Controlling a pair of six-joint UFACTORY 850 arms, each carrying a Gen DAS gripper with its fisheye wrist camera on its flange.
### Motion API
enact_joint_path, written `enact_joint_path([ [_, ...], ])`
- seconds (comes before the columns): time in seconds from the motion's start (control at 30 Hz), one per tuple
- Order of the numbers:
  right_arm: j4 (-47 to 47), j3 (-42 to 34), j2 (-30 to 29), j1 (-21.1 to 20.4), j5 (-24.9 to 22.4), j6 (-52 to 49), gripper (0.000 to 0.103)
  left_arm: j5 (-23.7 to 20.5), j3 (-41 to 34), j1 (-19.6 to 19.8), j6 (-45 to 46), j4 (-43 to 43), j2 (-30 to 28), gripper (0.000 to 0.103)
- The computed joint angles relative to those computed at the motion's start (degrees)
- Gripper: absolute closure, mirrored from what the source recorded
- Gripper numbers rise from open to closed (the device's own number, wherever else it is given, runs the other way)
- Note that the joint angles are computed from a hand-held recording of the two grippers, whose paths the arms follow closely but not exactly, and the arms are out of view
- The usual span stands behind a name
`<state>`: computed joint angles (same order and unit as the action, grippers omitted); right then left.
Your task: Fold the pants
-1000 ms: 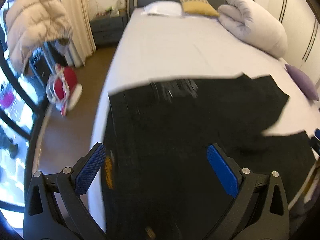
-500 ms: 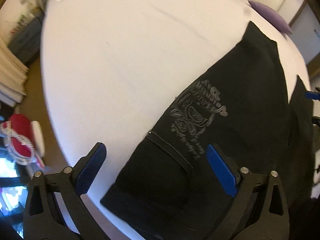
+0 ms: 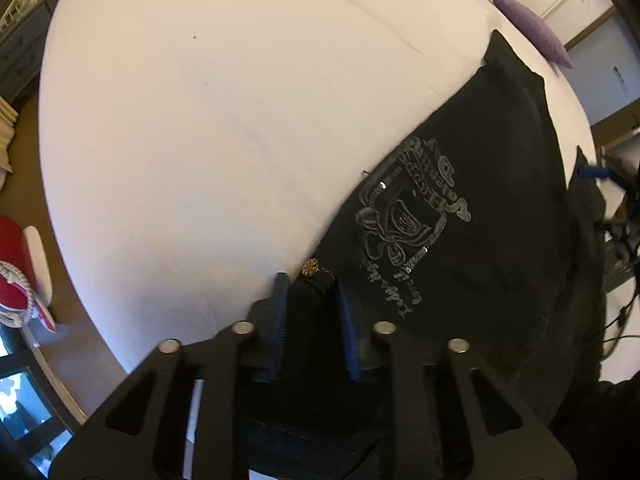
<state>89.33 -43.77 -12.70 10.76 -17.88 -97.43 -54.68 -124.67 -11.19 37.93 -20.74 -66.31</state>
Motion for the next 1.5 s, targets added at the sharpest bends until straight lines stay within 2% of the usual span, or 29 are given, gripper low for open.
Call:
enact_joint_path([
  [0.1, -8.60, -5.39, -3.26, 0.65, -0.57, 5.55, 0.038, 8.99, 12.05, -0.82, 2.34, -1.46, 7.36, 0.097],
  [0.17, -14.54, -9.13, -5.24, 1.38, -0.13, 8.48, 0.039, 15.02, 19.46, -1.00, 5.55, -3.75, 12.27, 0.098],
  [0.27, -27.14, -15.19, -8.38, 2.51, -0.44, 16.39, 0.046, 23.56, 29.26, -1.64, 10.92, -7.95, 19.13, 0.098],
  [0.33, -36.92, -19.11, -10.76, 3.61, -0.88, 23.06, 0.056, 27.67, 34.50, -2.11, 14.35, -9.95, 22.96, 0.098],
  [0.47, -53.02, -26.21, -15.39, 5.67, -3.31, 33.44, 0.058, 34.71, 42.85, -2.55, 22.68, -14.66, 29.24, 0.098],
  [0.53, -57.46, -28.40, -16.99, 6.20, -4.99, 35.58, 0.058, 37.51, 46.47, -3.66, 26.04, -18.07, 31.60, 0.098],
  [0.63, -64.77, -31.48, -19.33, 7.38, -6.63, 39.43, 0.058, 38.95, 48.90, -3.78, 30.07, -21.42, 33.27, 0.098],
  [0.8, -71.56, -36.54, -23.13, 8.34, -10.31, 42.41, 0.058, 39.75, 50.86, -3.43, 35.12, -25.51, 34.75, 0.098],
  [0.9, -74.96, -39.99, -25.64, 8.56, -13.60, 45.26, 0.070, 40.05, 51.41, -3.31, 35.55, -25.68, 35.23, 0.098],
  [1.0, -74.94, -41.67, -26.71, 8.27, -16.35, 45.26, 0.092, 40.82, 52.35, -3.60, 37.12, -27.03, 35.92, 0.099],
  [1.07, -74.61, -41.21, -26.15, 8.03, -16.68, 44.89, 0.094, 40.99, 52.02, -3.51, 37.31, -27.34, 35.63, 0.099],
  [1.2, -69.79, -37.17, -22.93, 7.15, -15.08, 43.64, 0.096, 40.94, 52.19, -3.53, 37.09, -28.30, 35.81, 0.099],
  [1.37, -60.80, -28.55, -16.86, 7.36, -9.92, 41.27, 0.096, 40.95, 53.73, -3.76, 37.10, -29.01, 37.15, 0.100],
  [1.5, -46.45, -21.76, -12.32, 7.98, -8.29, 32.87, 0.096, 39.88, 56.21, -3.98, 36.65, -30.30, 39.15, 0.100],
])
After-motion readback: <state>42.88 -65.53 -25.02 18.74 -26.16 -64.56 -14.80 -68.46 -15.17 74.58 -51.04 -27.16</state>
